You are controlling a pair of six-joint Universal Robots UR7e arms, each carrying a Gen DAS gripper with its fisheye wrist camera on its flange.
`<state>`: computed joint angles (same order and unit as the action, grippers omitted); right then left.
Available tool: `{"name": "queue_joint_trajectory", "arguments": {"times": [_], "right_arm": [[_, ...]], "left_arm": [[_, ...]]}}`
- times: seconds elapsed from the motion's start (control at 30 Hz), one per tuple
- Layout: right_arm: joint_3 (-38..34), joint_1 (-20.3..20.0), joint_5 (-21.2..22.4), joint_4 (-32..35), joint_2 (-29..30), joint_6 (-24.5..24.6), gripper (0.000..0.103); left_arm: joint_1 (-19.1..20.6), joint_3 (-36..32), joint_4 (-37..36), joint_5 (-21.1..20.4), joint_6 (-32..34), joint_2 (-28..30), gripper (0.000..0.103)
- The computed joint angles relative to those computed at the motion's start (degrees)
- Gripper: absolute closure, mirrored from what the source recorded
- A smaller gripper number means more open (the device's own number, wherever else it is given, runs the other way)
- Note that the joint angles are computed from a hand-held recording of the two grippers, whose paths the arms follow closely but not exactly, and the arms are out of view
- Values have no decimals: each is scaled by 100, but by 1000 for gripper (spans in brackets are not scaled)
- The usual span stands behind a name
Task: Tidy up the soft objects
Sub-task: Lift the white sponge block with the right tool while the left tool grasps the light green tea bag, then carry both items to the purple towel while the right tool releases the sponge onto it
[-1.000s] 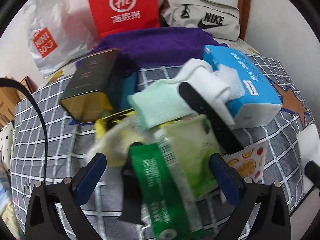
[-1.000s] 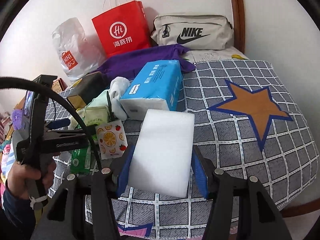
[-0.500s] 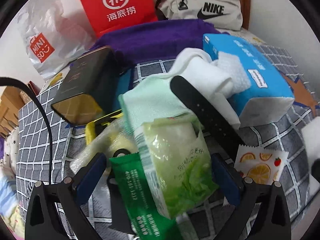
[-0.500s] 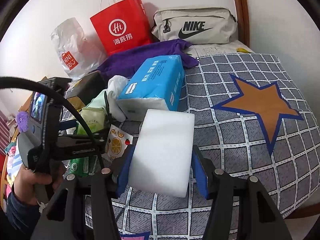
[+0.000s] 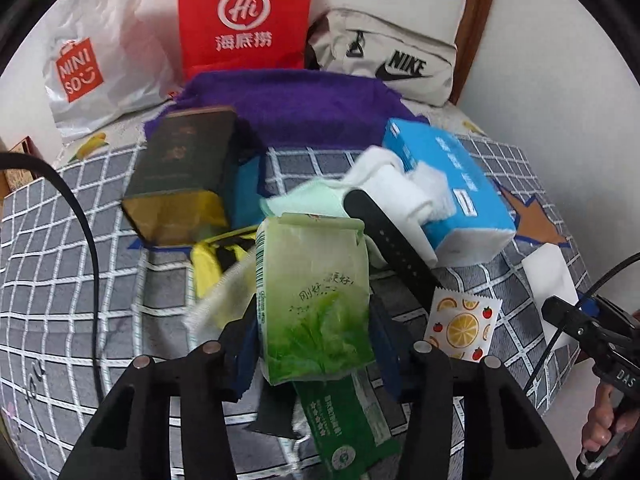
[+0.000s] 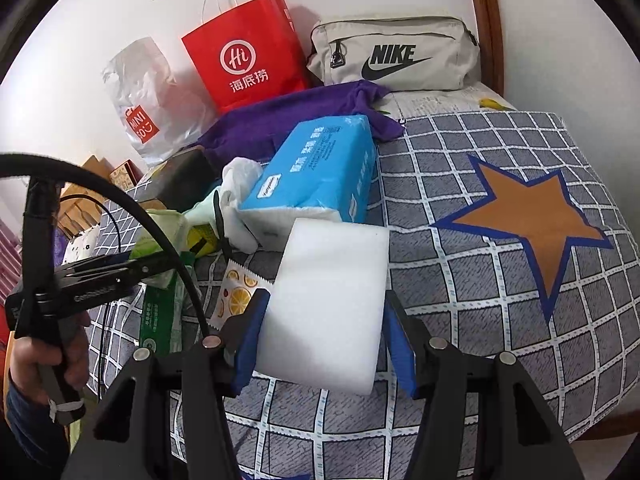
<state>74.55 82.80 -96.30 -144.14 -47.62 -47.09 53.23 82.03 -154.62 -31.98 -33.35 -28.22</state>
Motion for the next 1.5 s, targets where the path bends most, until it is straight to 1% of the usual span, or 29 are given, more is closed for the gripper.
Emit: {"name": "queue_joint_trajectory", "arguments": {"times": [0.1,0.17,0.2,0.23,0.33,0.37,0.43,0.47,0.53,0.6,0.63,0.7,0.73,0.77,0.8,0.87,1.0,1.13,1.23,1.4,1.5], "right_arm": [[-55,39,4,18,28,9,48],[-95,69,-9,61,51,-2,48],[-116,86,-16,80,67,-8,48],[-128,101,-12,73,80,-9,48],[-155,143,-23,118,106,-2,48],[-155,151,-18,114,112,1,47],[-168,175,-27,143,128,7,47],[-173,187,-35,140,137,2,47],[-191,209,-58,145,159,-9,47],[-229,233,-101,161,192,-8,47],[-236,242,-120,148,205,-3,47],[-260,256,-148,180,225,1,47],[-273,268,-169,177,240,2,47],[-289,281,-197,172,254,8,47],[-296,292,-203,172,260,15,47],[-311,316,-207,173,261,27,47],[-384,391,-215,171,296,-1,47],[-645,476,-105,391,404,61,47],[-884,573,-100,477,533,39,47],[-1502,752,-107,798,856,-15,47],[-2047,856,-87,1085,1146,0,47]], "left_arm": [[0,102,-127,-39,55,-116,55],[65,180,-242,-400,126,-238,55],[76,248,-392,-416,70,-282,55],[67,261,-375,-313,50,-299,55],[33,175,363,269,-174,-306,55],[59,193,452,254,-219,-338,55],[164,287,437,-29,-296,-437,55],[204,328,419,-95,-348,-468,55],[234,379,306,-69,-291,-481,54],[262,349,329,-106,-228,-469,48],[270,303,389,-64,-260,-442,47],[285,261,370,-34,-214,-404,47],[300,201,534,-16,-263,-390,47],[298,199,524,-1,-215,-388,50],[283,241,337,39,-90,-396,53],[259,372,77,46,-4,-482,53],[254,546,-114,5,65,-702,53],[254,597,53,124,-20,-870,53],[261,587,110,237,-18,-983,53],[295,463,230,455,111,-1115,53],[344,302,349,568,227,-1149,53]]}}
